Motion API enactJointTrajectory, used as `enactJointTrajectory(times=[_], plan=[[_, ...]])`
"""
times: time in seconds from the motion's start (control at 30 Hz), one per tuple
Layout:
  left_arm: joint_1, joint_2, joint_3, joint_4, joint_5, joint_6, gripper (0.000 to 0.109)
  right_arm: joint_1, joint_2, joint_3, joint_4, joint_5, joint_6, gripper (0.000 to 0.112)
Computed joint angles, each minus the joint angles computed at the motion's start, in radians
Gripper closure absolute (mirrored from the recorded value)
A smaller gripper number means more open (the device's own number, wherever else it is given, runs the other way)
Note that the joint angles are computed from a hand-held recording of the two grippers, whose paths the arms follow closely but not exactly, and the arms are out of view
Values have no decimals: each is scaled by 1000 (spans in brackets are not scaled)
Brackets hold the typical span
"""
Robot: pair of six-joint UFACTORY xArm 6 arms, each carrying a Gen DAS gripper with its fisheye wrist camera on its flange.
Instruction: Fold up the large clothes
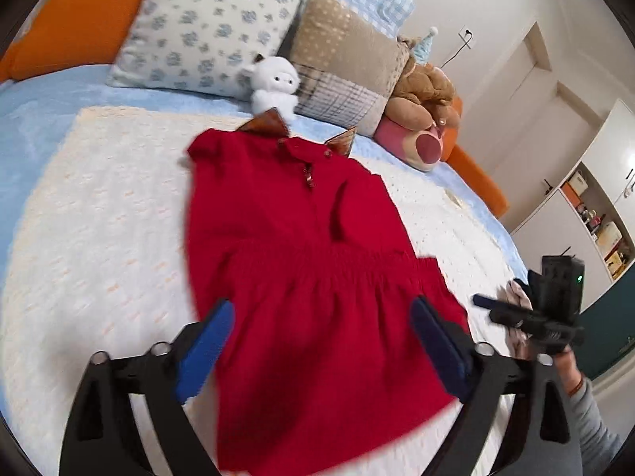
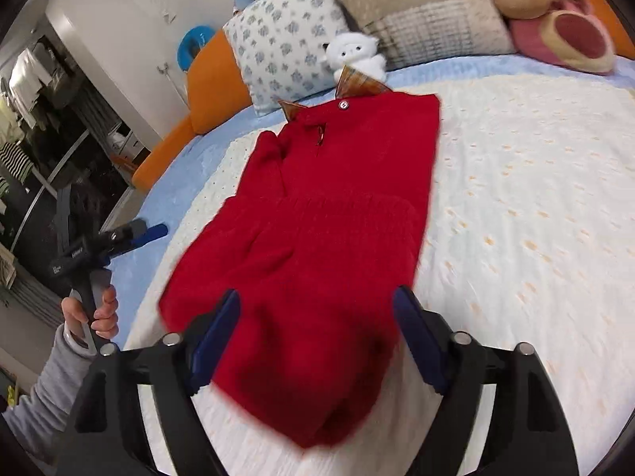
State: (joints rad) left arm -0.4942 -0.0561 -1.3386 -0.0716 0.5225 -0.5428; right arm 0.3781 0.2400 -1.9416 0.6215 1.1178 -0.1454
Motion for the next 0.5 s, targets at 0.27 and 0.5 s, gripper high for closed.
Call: enactJointTrajectory(times=[0.27,0.5], plan=[[2,-220,297,-297,75,-30,15,-97,-172,256,278,201,206,31],[-58,-181,394,-510,-113,23,15,-59,-193,364,304,133,259,31]])
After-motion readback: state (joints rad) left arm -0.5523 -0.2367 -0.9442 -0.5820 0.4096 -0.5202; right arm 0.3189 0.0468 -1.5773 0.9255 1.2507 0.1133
